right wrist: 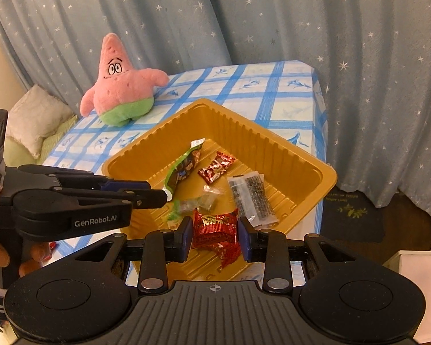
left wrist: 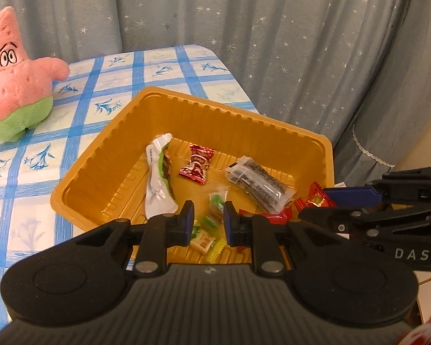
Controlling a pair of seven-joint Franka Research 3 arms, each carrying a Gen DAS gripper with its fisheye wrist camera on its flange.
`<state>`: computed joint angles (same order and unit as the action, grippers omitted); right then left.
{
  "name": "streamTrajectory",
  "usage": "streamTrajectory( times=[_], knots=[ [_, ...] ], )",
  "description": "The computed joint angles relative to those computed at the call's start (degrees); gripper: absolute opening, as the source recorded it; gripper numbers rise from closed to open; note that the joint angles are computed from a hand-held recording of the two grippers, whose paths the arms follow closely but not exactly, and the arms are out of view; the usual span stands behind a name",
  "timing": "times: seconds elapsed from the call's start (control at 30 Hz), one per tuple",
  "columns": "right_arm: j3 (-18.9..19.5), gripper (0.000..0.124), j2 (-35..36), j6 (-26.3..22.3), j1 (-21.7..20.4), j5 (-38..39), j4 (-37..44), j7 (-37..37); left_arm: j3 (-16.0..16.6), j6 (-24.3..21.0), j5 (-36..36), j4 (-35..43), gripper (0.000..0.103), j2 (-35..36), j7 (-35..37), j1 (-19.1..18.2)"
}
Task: Organize snacks
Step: 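Carry both candies over the orange tray and lower them in, then open both tools to drop the green and red candies into the tray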
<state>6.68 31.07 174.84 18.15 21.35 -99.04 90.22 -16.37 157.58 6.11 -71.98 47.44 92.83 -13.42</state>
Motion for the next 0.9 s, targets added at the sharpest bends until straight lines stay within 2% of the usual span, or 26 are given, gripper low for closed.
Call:
streamTrajectory(
  times=[0.3, 0.7, 0.77, 0.83, 0.9],
  knots=[
    [3.06, 0.034, 1.01, -2.31, -2.47, 1.71, 1.81, -4.08, -0.85, 1.85, -1.06, -5.63, 0.019, -3.84, -0.66, 2.10],
    [3.08, 0.034, 3.03, -6.50, -1.79, 3.04, 5.43, -6.86, -0.23, 2.14, -0.76, -7.69, 0.019, -5.16, -2.76, 2.17],
    [2.61, 0.038, 3.10, -6.87, -1.27, 2.97, 5.71, -6.63, -0.09, 2.37, -0.60, -8.20, 0.021, -5.51, -3.23, 2.16],
    [0.71, 0.054, 3.23, -7.24, 0.36, 1.93, 6.15, -4.76, 0.19, 2.73, -0.26, -8.83, 0.022, -5.95, -3.77, 2.06],
    [0.33, 0.059, 3.11, -6.23, 0.82, 1.42, 5.83, -4.12, 0.25, 2.97, -0.07, -9.29, 0.023, -6.24, -4.21, 2.11]
  ],
)
